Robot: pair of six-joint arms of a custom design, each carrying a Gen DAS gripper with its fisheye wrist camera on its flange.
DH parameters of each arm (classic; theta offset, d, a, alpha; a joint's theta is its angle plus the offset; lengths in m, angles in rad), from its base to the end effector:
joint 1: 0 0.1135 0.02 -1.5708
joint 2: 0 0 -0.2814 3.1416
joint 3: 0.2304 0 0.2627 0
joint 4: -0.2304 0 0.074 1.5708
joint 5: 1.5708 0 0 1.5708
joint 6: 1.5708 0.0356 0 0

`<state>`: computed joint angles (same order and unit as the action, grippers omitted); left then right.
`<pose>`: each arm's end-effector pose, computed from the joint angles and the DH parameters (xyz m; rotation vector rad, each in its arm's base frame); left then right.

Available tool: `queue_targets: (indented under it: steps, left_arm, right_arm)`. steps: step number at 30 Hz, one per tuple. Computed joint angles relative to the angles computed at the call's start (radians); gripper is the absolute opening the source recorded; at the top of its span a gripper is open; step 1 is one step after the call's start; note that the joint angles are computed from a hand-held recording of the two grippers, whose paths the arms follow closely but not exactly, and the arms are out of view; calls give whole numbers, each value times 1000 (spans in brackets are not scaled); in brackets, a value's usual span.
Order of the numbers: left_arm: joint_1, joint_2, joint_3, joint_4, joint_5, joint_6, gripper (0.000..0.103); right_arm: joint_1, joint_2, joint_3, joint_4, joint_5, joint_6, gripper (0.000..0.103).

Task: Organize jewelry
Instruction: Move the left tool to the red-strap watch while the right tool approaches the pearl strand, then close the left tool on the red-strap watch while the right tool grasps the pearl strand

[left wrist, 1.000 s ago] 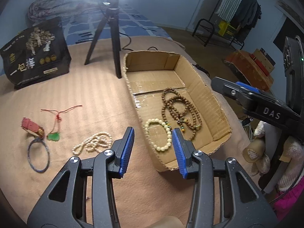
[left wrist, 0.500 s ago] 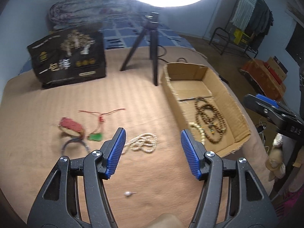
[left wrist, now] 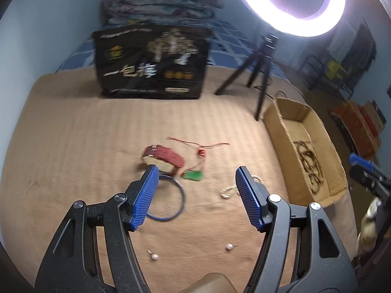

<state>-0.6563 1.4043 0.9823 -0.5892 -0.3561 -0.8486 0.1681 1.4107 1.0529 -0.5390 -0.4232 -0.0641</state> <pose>0.2359 -0.1661 0.2500 -0.3676 2.4687 -0.1620 0.2955 0.0650 0.2747 -0.4639 2.3965 0.5665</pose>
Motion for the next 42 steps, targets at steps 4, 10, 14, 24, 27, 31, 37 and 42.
queue_targets:
  steps: [4, 10, 14, 24, 27, 31, 37, 42]
  left_arm:
    - [57, -28, -53, 33, 41, 8, 67]
    - [138, -44, -109, 87, 101, 24, 67]
    - [166, -28, -122, 113, 133, 36, 67]
    - [184, 29, -120, 144, 149, 73, 67]
    - [183, 39, -116, 147, 145, 84, 67]
    - [186, 51, -112, 150, 134, 87, 67]
    - [190, 91, -103, 165, 138, 92, 67]
    - [194, 111, -95, 177, 135, 100, 67]
  right_arm:
    - [65, 25, 4, 1, 12, 4, 94]
    - [156, 66, 8, 14, 46, 6, 88]
    - [214, 117, 18, 28, 95, -5, 83]
    - [286, 225, 46, 32, 166, -59, 79]
    - [301, 249, 58, 27, 169, -67, 77]
    - [327, 277, 69, 26, 186, -75, 77]
    - [357, 331, 92, 34, 231, -47, 77]
    - [380, 369, 117, 53, 278, -32, 86]
